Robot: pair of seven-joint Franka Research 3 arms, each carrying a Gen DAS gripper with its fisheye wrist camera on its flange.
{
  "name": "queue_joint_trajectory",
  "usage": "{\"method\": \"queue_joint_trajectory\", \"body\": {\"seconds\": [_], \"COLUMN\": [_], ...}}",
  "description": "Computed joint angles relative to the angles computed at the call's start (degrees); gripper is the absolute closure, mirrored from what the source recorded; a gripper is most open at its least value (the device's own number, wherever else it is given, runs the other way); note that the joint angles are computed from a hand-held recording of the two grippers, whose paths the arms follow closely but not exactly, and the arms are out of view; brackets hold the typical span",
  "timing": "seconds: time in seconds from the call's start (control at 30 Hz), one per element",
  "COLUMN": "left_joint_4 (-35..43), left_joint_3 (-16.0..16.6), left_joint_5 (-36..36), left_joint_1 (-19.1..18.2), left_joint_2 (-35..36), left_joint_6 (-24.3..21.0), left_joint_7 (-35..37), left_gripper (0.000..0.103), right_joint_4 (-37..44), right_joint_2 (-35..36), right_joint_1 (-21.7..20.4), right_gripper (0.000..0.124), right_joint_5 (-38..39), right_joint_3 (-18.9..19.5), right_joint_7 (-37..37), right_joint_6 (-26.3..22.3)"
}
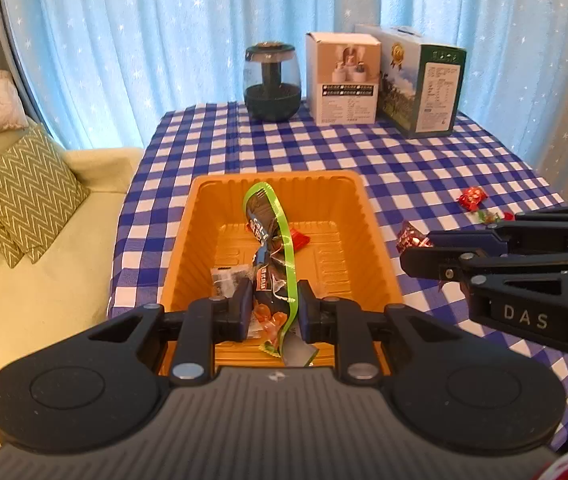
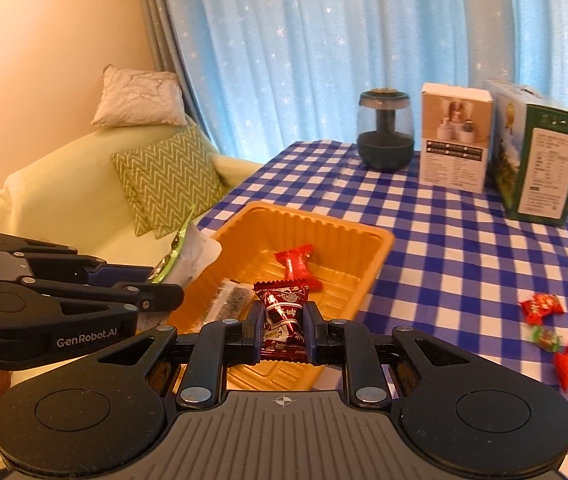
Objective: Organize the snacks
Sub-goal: 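Carry both bars over the orange tray and open both grippers to drop them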
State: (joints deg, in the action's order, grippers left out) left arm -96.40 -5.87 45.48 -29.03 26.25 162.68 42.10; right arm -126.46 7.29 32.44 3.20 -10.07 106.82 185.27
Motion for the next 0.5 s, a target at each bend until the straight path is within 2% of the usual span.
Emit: {"method": "queue_joint_trajectory", "body": {"seconds": [0.2,0.4,0.5], "left_joint_4": [1.2,3.0,4.1], "left_joint_3": [-0.7,-0.7,-0.6], "left_joint_5": [-2.3,-4.3,-5.1], "left_joint_1": [1.3,1.6,1.5], "left_joint_2": [2.0,4.4,5.6], "left_joint_6": [-0.8,-1.2,-1.9], "left_joint_7": [4.0,7.4,9.4], "left_gripper": [0.083,0.083,0.083], "right_joint_4": [2.8,4.3,4.9], "right_joint_2": [2.8,4.6,5.3], "right_joint_1": [-5.1,-8.2,-8.6], "right_gripper": [0.103,0.103,0.103], "right_joint_5": [3.6,6.9,7.9], "right_joint_3": [5.5,8.9,9.3], "right_joint_7": [-3.3,-6.6,-7.5], "right_joint_6": [-0.8,-1.8,-2.2]}}
